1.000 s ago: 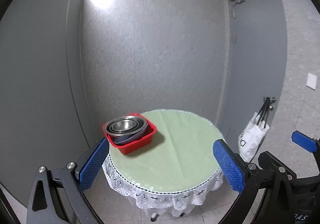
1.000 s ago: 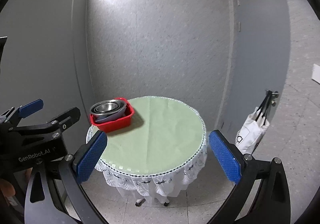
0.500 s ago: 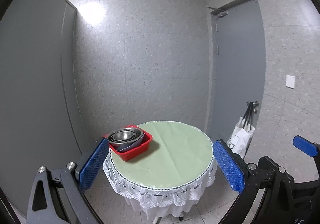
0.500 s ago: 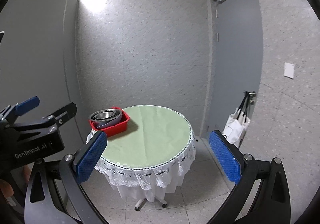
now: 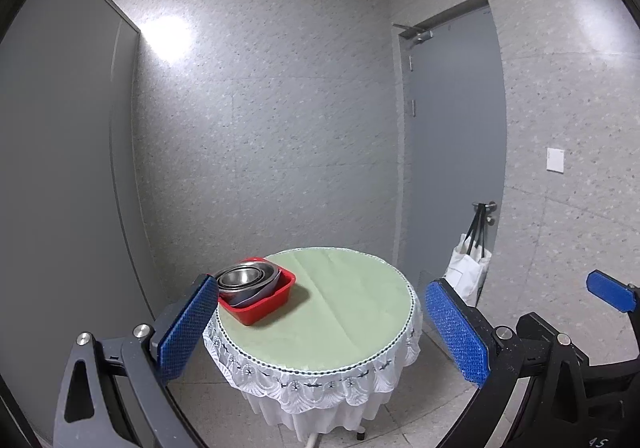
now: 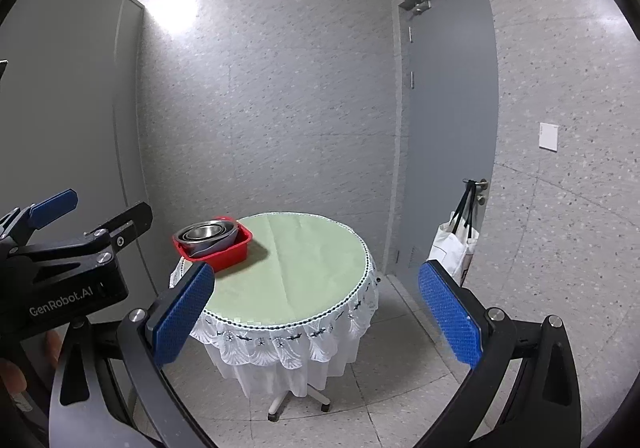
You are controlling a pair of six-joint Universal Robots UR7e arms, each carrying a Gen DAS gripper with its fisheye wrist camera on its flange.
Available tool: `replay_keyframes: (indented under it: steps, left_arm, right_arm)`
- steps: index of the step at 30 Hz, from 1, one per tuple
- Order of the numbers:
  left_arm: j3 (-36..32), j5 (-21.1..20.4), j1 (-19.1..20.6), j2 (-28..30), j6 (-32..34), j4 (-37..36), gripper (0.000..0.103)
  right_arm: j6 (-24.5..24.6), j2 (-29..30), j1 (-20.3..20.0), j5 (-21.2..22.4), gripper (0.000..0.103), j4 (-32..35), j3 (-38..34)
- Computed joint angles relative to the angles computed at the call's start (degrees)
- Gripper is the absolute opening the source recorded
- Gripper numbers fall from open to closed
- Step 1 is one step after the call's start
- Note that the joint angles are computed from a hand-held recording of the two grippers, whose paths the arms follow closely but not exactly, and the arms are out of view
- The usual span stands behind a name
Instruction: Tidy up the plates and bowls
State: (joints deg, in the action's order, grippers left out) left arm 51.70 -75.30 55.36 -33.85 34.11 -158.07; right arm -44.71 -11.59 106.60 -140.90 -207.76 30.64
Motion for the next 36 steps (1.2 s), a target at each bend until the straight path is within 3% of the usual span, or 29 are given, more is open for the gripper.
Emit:
replay_keyframes:
  steps: [14,36]
  left_arm:
    - [-0.46,-2.11,0.42,0.15,0.98,-0.29,0.102]
    - [-4.53,-3.18,1.44,2.55,2.38,1.44,0.102]
  right_arm:
    - [-1.31,-2.14,0.15,0.00,0.103,-3.18,3.23]
    - [0.21,-3.37,-0.47,0.07,0.103,-0.99,3.94]
